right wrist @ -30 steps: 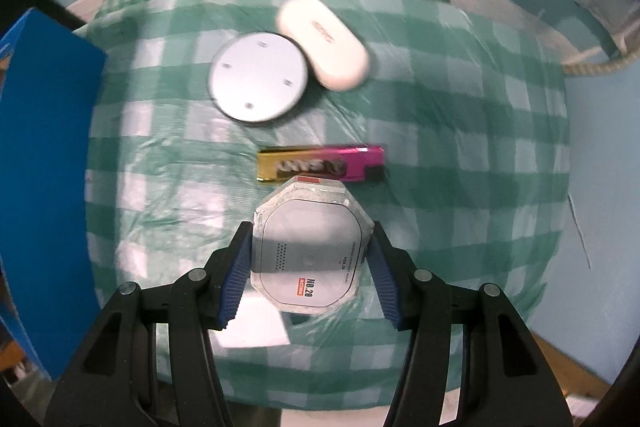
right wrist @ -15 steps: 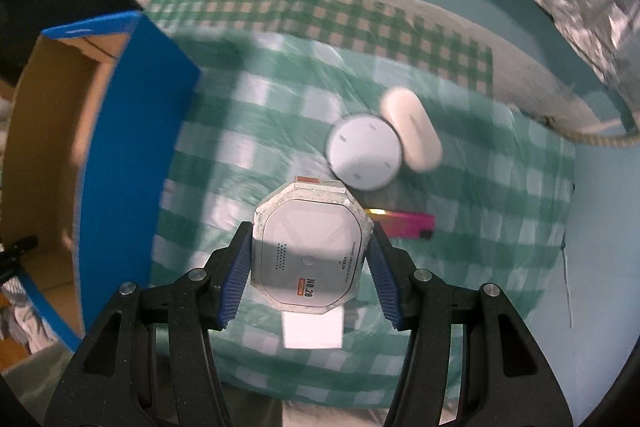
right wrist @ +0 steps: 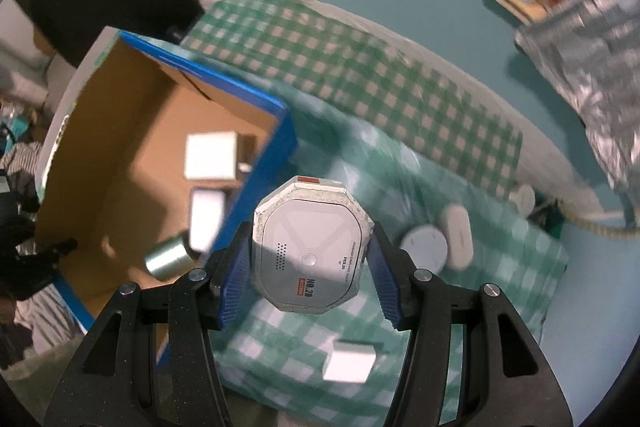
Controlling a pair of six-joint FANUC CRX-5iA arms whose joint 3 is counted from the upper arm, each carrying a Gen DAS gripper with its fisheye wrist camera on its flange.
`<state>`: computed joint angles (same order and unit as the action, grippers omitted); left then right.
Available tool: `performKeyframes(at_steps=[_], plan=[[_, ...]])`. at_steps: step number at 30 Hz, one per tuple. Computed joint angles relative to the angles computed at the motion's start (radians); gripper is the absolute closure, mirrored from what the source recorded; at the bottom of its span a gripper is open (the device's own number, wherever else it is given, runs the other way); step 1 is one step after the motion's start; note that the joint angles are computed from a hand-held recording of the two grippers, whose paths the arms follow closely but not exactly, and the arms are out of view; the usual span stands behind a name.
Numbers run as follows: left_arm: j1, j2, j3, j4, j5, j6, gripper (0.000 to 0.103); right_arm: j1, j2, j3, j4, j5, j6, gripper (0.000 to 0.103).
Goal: Organize rigid objects
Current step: 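Lift the mask pack with the right gripper and carry it over the box, then lower the mask pack into the box and open the right gripper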
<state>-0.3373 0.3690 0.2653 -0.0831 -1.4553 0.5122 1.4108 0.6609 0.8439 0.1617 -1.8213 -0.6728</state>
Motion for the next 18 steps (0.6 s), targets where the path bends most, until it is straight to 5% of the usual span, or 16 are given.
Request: performKeyframes(at_steps=[18], plan=[[0.005,0.010,0.017,0.007,-0.013,-0.009,0.076,-0.129,0.077,0.069,-0.042,0.048,0.265,0.051]])
